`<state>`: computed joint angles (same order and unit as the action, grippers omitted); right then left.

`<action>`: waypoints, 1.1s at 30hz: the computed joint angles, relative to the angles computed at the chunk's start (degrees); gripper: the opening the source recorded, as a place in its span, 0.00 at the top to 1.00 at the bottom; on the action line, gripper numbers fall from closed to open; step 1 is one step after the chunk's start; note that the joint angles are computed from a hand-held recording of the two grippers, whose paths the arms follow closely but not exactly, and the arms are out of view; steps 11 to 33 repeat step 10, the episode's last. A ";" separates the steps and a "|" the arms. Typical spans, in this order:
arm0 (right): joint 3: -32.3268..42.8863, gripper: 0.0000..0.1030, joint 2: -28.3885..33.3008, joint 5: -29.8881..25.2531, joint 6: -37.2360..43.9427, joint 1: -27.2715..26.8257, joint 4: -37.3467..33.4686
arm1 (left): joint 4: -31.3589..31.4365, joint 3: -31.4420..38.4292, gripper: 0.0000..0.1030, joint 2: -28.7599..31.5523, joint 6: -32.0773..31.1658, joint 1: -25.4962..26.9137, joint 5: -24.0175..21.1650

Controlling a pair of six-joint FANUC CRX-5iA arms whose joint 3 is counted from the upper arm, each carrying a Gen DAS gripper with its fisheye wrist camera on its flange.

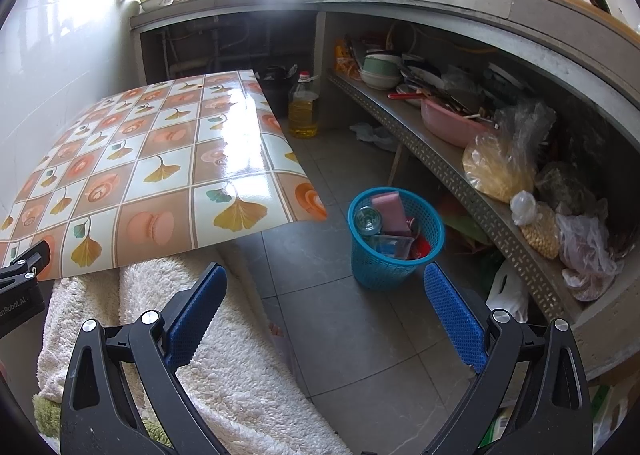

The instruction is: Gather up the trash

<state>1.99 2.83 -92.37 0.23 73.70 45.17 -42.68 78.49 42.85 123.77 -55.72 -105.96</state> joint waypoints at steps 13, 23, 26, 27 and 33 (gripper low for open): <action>0.01 0.08 0.17 0.10 -0.28 0.04 -0.13 | 0.82 -1.74 0.06 -0.90 -0.30 0.44 1.06; 0.01 0.08 0.17 0.10 -0.28 0.04 -0.13 | 0.82 -1.74 0.06 -0.90 -0.30 0.44 1.06; 0.01 0.08 0.17 0.10 -0.28 0.04 -0.13 | 0.82 -1.74 0.06 -0.90 -0.30 0.44 1.06; 0.01 0.08 0.17 0.10 -0.28 0.04 -0.13 | 0.82 -1.74 0.06 -0.90 -0.30 0.44 1.06; 0.01 0.08 0.17 0.10 -0.28 0.04 -0.13 | 0.82 -1.74 0.06 -0.90 -0.30 0.44 1.06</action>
